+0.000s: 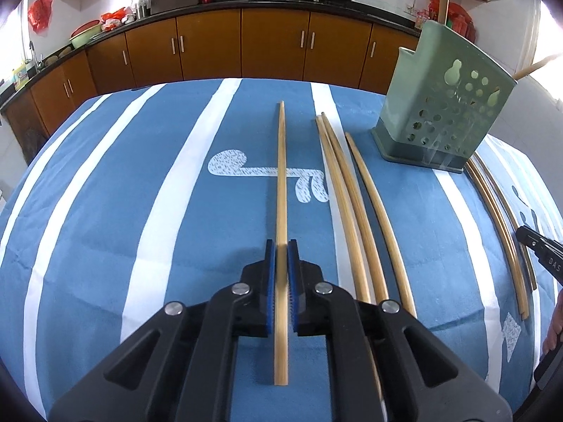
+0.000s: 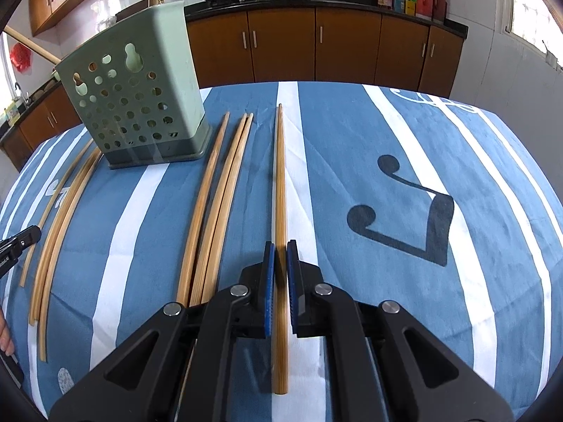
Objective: Organize utensils
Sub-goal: 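Lift both chopsticks and carry them above the green holder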
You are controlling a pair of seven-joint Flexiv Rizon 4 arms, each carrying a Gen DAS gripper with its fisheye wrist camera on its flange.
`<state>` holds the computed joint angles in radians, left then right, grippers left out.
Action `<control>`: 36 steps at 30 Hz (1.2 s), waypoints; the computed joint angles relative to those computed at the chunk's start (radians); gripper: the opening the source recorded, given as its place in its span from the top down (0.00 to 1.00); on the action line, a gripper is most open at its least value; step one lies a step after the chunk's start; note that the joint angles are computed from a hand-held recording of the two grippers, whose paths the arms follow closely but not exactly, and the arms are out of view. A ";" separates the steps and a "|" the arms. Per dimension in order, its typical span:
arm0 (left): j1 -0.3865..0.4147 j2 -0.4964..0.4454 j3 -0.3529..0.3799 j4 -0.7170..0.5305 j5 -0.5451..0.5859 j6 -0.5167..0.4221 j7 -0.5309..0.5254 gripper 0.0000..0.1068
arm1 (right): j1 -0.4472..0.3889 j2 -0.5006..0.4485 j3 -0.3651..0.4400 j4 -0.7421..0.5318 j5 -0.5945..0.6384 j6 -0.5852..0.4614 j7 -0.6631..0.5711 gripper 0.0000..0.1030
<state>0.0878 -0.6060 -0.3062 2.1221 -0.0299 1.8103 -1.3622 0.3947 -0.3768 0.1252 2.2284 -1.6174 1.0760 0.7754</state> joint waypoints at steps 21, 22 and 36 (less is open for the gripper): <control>0.049 -0.010 -0.048 -0.002 0.011 -0.008 -0.001 0.91 | -0.004 0.000 0.003 0.000 -0.017 -0.005 0.016 0.92; 0.050 -0.010 -0.050 -0.001 0.012 -0.007 -0.001 0.90 | -0.004 0.000 0.003 0.000 -0.019 -0.004 0.019 0.92; 0.026 0.008 -0.021 0.020 0.020 0.003 0.007 0.87 | 0.000 0.007 0.009 0.011 -0.023 -0.006 0.023 0.92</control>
